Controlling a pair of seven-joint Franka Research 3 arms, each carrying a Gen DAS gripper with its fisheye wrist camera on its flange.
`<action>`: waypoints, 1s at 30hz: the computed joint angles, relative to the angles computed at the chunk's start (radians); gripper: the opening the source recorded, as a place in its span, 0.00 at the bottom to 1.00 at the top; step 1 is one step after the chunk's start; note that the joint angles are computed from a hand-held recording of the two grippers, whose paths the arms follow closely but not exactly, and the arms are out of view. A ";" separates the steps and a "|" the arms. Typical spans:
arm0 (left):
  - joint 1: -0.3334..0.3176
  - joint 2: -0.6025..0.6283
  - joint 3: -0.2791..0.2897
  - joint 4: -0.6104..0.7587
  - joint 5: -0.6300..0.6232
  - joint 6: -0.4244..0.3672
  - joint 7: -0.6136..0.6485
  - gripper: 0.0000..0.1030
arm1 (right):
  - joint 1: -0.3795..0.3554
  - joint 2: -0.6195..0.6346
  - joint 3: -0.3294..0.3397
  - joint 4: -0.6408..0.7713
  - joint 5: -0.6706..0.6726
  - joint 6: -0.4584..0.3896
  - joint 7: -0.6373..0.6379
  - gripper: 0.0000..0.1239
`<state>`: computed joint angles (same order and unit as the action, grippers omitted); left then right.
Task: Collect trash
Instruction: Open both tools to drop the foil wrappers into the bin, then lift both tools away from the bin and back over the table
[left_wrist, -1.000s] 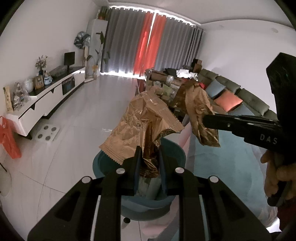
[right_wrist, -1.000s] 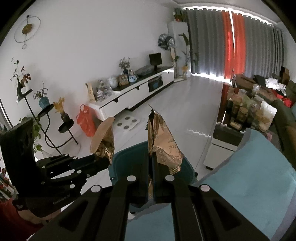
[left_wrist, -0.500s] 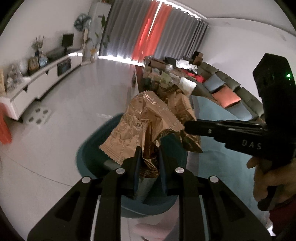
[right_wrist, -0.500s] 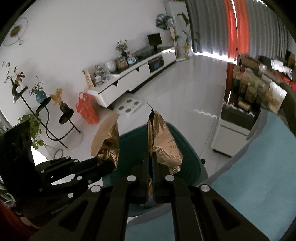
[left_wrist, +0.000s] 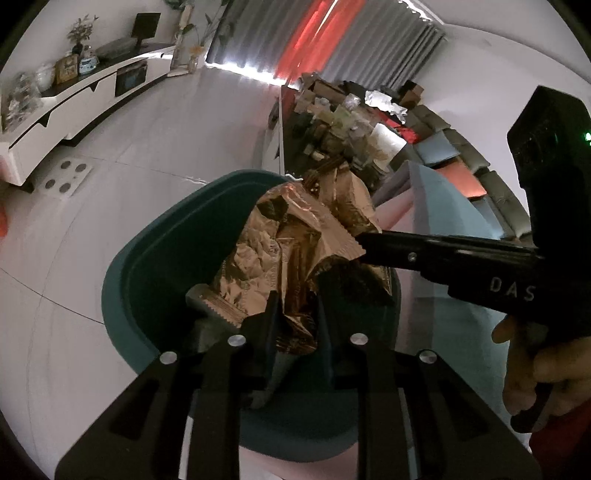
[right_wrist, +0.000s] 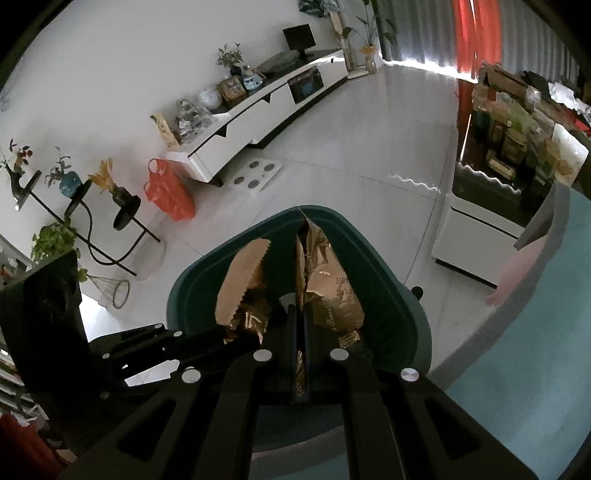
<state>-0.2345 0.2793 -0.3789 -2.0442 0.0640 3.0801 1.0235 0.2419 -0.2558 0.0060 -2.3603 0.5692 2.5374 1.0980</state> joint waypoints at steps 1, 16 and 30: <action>-0.016 0.009 0.016 0.013 0.011 -0.010 -0.012 0.20 | -0.003 0.009 0.001 0.006 -0.007 0.000 0.007 0.06; -0.411 -0.117 0.507 -0.014 0.645 -0.015 -0.694 0.86 | -0.004 -0.104 -0.028 -0.075 0.090 0.091 -0.043 0.43; -0.337 -0.368 0.401 -0.102 1.075 -0.117 -1.023 0.95 | -0.024 -0.405 -0.032 -0.282 -0.007 0.304 0.002 0.78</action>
